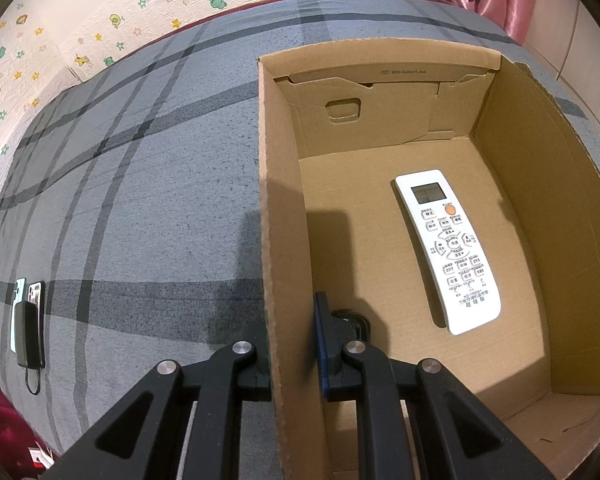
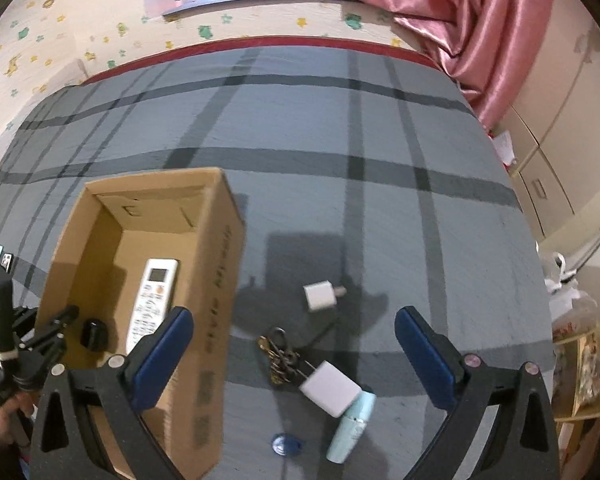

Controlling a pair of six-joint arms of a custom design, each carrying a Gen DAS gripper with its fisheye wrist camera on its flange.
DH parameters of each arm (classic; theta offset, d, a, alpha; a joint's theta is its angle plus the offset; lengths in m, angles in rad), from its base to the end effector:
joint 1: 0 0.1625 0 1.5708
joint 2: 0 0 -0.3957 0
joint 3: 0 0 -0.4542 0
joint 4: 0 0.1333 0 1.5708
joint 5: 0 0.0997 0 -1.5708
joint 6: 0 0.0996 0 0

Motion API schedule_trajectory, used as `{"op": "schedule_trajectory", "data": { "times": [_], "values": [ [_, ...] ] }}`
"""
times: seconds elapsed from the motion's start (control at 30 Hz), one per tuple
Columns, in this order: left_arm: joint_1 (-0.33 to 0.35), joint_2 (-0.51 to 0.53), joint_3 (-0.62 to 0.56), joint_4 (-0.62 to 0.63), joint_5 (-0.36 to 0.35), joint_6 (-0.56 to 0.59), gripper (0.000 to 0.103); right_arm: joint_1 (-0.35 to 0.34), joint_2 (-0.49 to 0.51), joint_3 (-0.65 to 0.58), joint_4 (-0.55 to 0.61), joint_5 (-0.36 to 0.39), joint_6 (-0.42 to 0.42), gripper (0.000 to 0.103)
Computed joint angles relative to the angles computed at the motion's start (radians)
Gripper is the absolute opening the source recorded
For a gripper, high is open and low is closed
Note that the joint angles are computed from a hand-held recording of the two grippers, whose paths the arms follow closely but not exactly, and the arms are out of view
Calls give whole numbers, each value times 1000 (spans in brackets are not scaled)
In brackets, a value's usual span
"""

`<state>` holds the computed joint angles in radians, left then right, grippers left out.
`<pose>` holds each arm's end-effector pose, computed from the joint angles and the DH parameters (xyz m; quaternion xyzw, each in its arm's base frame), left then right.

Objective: Organize rigid objects
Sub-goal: 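Move the right gripper back toward the light-blue bottle and charger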

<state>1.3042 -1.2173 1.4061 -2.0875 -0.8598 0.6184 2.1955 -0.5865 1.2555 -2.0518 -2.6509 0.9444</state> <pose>0.0064 -0.7293 0.4092 0.3447 0.8601 -0.0906 0.3649 0.4902 -0.6021 0.0351 -0.0883 -0.8507 0.3047 0.4192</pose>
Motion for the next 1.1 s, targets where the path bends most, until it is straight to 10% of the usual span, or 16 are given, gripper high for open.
{"op": "schedule_trajectory", "data": {
  "times": [1.1],
  "values": [
    [-2, -2, 7, -12, 7, 9, 15, -80, -106, 369, -53, 122, 313, 103]
  ]
}}
